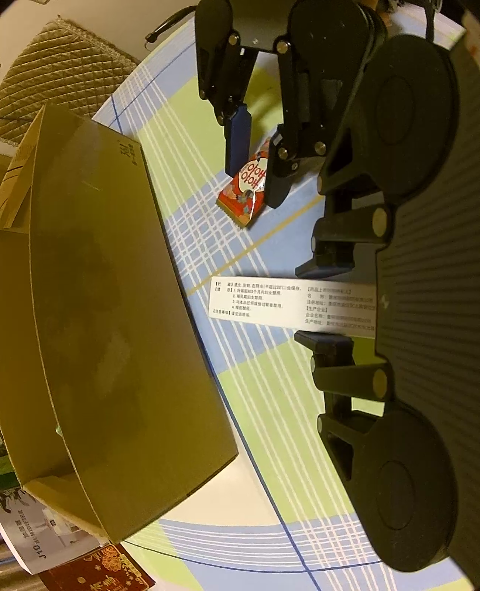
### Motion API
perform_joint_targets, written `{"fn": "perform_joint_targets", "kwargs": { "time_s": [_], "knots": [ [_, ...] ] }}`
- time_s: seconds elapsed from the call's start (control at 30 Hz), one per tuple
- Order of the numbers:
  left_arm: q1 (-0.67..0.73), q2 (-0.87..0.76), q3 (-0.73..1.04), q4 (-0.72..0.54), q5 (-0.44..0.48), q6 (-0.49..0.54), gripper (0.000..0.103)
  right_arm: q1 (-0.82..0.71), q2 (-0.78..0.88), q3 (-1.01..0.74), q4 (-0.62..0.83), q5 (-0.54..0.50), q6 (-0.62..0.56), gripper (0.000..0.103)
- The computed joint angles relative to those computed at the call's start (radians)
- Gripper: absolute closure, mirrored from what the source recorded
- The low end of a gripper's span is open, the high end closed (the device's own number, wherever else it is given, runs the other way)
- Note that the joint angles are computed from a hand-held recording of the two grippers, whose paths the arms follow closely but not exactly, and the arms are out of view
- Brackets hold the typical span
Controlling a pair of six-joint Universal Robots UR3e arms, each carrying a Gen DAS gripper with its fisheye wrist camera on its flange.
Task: Organize objects
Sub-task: 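Grasp the red Hoto Hoto candy packet with the right tool, then carry the medicine box with the left tool while the right tool carries the candy over the box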
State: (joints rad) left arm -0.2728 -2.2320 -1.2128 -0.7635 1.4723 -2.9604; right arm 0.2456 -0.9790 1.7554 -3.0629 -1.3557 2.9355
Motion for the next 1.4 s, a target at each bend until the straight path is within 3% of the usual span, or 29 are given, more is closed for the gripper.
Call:
{"fn": "perform_joint_targets", "kwargs": {
  "time_s": [0.53,0.83,1.4],
  "knots": [
    [-0.008,0.001,0.011,-0.021,0.011,-0.036,0.082,-0.028,-0.046,0.021,0.029,0.025,0.034,0.078],
    [-0.025,0.059,-0.016,0.002,0.005,-0.069,0.082,-0.085,-0.195,0.088,0.043,0.072,0.031,0.079],
    [-0.108,0.229,-0.064,0.066,0.052,-0.242,0.082,-0.273,-0.499,0.153,0.161,0.206,-0.016,0.078]
  ]
}}
